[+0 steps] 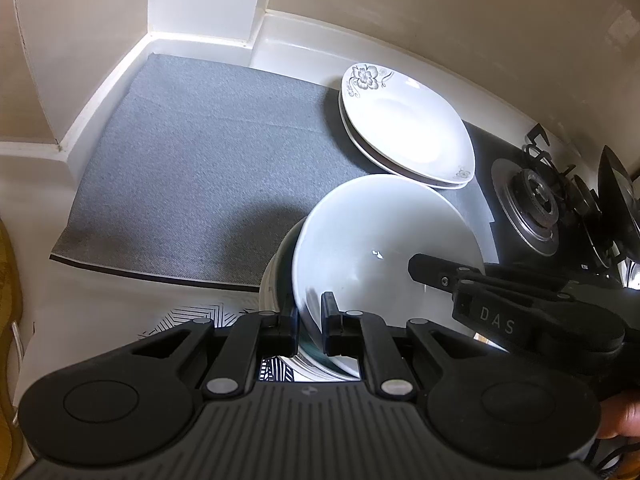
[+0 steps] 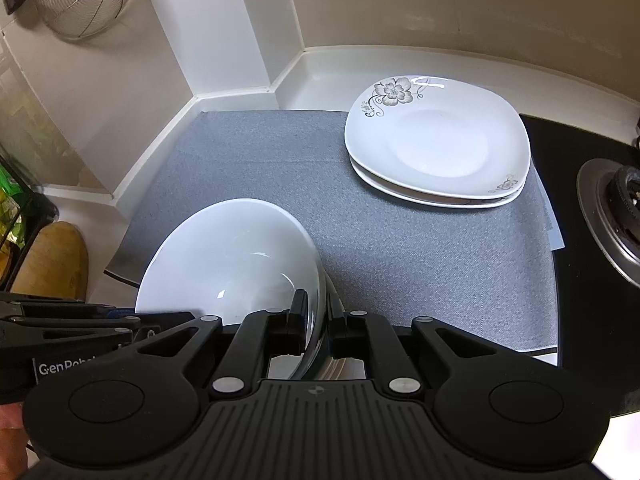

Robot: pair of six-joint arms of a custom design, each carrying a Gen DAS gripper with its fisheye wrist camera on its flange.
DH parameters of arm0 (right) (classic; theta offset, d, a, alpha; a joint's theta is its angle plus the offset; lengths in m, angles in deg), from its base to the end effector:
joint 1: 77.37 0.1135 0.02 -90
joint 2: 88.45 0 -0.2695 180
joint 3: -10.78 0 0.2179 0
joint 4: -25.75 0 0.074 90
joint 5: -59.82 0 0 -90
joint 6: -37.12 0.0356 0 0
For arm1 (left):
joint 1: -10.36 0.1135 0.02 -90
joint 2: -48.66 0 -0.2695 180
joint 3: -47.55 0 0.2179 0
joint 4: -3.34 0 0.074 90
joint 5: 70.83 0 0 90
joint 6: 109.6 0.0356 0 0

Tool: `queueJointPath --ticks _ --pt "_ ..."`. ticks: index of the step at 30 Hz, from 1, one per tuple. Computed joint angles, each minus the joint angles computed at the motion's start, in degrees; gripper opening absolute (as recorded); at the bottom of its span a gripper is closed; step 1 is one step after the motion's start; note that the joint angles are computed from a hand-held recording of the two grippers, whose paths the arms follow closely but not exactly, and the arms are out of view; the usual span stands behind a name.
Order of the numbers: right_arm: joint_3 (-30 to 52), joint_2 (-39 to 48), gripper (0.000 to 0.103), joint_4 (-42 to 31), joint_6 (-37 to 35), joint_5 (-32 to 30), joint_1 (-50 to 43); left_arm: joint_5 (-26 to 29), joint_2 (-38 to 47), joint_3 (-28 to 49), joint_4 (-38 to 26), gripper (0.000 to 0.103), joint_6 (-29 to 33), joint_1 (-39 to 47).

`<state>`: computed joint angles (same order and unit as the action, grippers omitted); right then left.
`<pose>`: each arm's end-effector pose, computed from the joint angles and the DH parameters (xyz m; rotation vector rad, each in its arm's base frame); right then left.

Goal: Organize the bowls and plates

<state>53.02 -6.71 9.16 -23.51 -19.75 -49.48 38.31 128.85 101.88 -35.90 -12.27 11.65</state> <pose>0.1888 0.0926 0.1511 0.1032 2.5318 0.1671 0.2157 -0.0068 0.1864 0.2388 2.6483 -0.4026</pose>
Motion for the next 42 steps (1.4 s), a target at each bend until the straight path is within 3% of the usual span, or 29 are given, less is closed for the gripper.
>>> queueJointPath --ticks 14,18,23,25,27,28,30,32,35,42 --pt "0.3 -0.3 0.015 -1.2 -1.8 0.1 0.2 0.6 0.9 1.5 -2.1 0.012 1.2 0.6" --pt "0.0 -0.8 0.017 -1.2 -1.8 0.9 0.1 0.5 0.7 1.5 -1.7 0.02 1.2 0.8" --pt "-0.5 -1.6 0.016 0.0 -2.9 0.5 -0.5 0.6 -1.2 2.0 -1.8 0.022 1.1 2.0" --pt "-0.5 -1.3 0.017 0.3 -2.8 0.4 -0.4 1.3 -0.7 2.5 -1.7 0.03 1.2 3.3" --pt "-0.6 -1.2 0.019 0.3 -2.5 0.5 -0.4 1.6 0.1 3.1 -1.6 0.05 1.4 4.5" --pt "-0.8 -1.4 0.022 0.3 -2.5 0.1 -0.6 0.9 0.2 2.9 -0.8 0.054 1.3 4.8" --pt "-0.8 -1.8 0.034 -0.3 -1.6 -0.4 -1.0 0.1 0.5 2.5 0.5 0.07 1.6 5.7" --pt "-1.4 -2.6 0.056 -0.3 -0.4 -0.6 -1.5 1.4 1.6 2.6 0.5 0.08 3.1 7.6" --pt "-3.3 -3.8 0.065 0.9 0.4 -3.4 -3.8 3.0 3.5 2.6 0.4 0.085 4.4 8.7" --pt "-6.2 -0.1 0.066 4.5 3.5 -12.0 -9.2 3.3 9.8 2.5 1.1 0.09 3.8 6.8"
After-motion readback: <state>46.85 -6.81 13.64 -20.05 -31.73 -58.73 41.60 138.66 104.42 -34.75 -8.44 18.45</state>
